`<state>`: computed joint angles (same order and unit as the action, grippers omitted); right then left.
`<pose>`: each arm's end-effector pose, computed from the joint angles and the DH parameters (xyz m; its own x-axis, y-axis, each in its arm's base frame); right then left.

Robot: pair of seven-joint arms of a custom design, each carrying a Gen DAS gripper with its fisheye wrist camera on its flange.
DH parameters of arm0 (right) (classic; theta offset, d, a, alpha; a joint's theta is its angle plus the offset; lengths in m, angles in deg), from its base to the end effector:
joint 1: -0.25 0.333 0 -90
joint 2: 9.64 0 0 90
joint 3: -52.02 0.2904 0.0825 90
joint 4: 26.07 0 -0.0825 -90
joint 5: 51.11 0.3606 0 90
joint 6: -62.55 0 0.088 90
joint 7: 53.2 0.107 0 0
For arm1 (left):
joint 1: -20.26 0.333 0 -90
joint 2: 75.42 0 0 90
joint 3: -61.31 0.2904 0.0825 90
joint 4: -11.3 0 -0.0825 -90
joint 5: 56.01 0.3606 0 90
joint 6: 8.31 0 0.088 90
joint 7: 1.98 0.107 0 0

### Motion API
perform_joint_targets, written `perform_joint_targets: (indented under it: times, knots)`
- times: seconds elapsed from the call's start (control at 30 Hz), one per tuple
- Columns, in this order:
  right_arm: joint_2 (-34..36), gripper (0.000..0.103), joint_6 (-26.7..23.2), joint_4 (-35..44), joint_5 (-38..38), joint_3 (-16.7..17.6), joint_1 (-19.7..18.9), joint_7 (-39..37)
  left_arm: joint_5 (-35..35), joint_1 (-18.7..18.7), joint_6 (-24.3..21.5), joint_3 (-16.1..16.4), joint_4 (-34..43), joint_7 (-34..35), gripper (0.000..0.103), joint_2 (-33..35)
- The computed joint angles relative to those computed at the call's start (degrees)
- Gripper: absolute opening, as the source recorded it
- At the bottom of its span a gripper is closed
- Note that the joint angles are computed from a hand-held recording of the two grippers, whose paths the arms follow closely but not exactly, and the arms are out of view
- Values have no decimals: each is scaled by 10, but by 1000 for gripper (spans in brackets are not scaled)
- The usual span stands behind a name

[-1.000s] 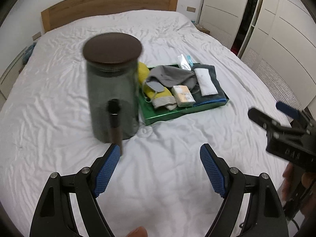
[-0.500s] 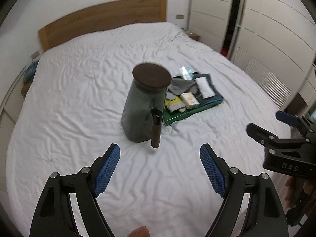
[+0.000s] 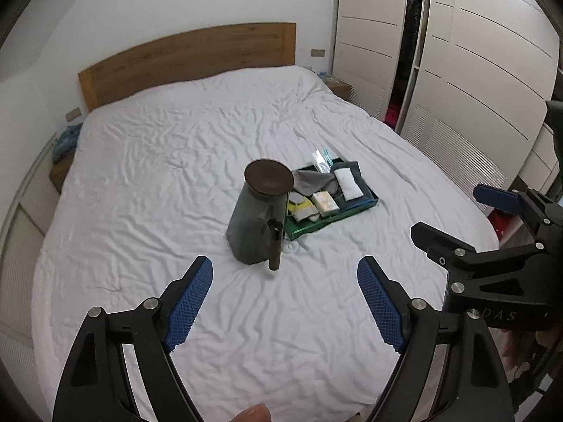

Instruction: Organize soft objects

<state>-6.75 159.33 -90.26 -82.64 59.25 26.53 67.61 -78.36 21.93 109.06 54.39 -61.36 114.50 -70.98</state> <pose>0.4636 0.2432 0.7989 -0.0977 -0.9818 0.1630 -0.7538 -0.0340 -0.6563 0.5691 -0.0690 0.7568 -0.5004 -0.8632 0.0668 -0.6262 0.3076 -0.7164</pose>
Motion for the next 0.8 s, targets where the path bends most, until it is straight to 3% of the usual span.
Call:
perform_joint_targets:
  times: [0.43, 0.8]
  knots:
    - [-85, 103, 52, -85, 46, 9, -53, -41, 38, -15, 14, 2, -11, -79, 80, -27]
    - [-65, 103, 49, -60, 77, 8, -71, -52, 56, -18, 11, -3, 29, -112, 80, 2]
